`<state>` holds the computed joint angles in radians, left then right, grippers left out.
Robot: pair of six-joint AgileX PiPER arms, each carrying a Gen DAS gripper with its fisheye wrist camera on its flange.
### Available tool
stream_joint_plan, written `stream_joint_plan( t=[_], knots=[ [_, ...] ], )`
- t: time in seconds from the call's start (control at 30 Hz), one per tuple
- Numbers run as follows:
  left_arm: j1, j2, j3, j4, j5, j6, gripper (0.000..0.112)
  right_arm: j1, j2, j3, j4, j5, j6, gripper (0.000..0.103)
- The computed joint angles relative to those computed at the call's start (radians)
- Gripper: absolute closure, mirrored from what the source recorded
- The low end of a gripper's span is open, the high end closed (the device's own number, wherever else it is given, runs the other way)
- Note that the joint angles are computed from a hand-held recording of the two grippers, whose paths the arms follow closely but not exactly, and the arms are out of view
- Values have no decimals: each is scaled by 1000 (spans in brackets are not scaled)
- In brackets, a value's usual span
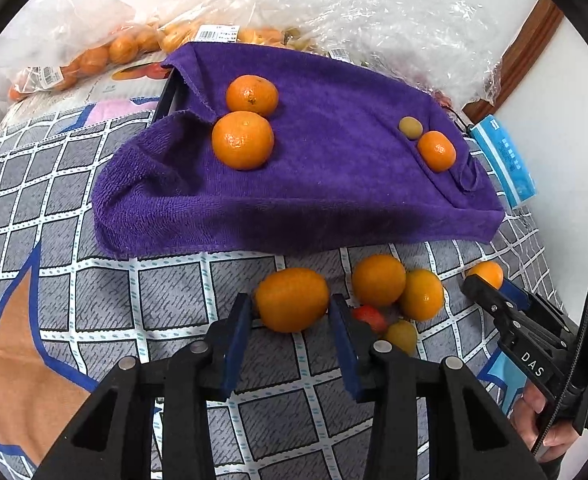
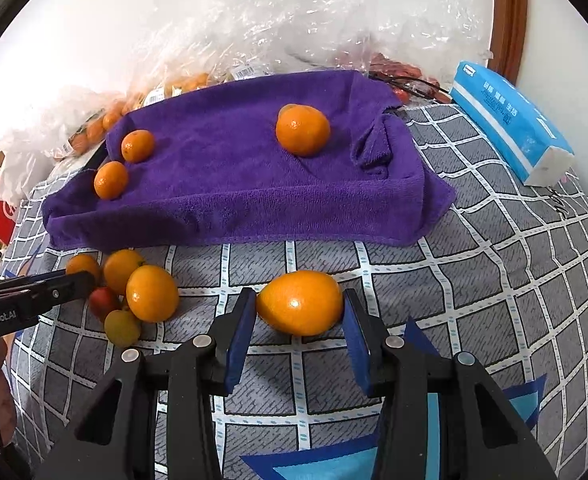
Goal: Organize fruits
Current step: 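Lift the oval orange with the right gripper while the left gripper reaches for an orange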
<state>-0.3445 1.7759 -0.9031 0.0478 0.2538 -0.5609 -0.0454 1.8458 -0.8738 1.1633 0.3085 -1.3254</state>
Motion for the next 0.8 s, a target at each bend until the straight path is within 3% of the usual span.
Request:
stream_joint_plan(
  t=[0.6, 0.8],
  knots=[
    [-86, -182, 38, 288, 81, -333, 75, -63, -208, 51, -17, 83, 1, 60],
    [-122, -222, 24, 316, 116, -366, 75, -93, -283, 66, -38, 112, 6, 60]
  ],
)
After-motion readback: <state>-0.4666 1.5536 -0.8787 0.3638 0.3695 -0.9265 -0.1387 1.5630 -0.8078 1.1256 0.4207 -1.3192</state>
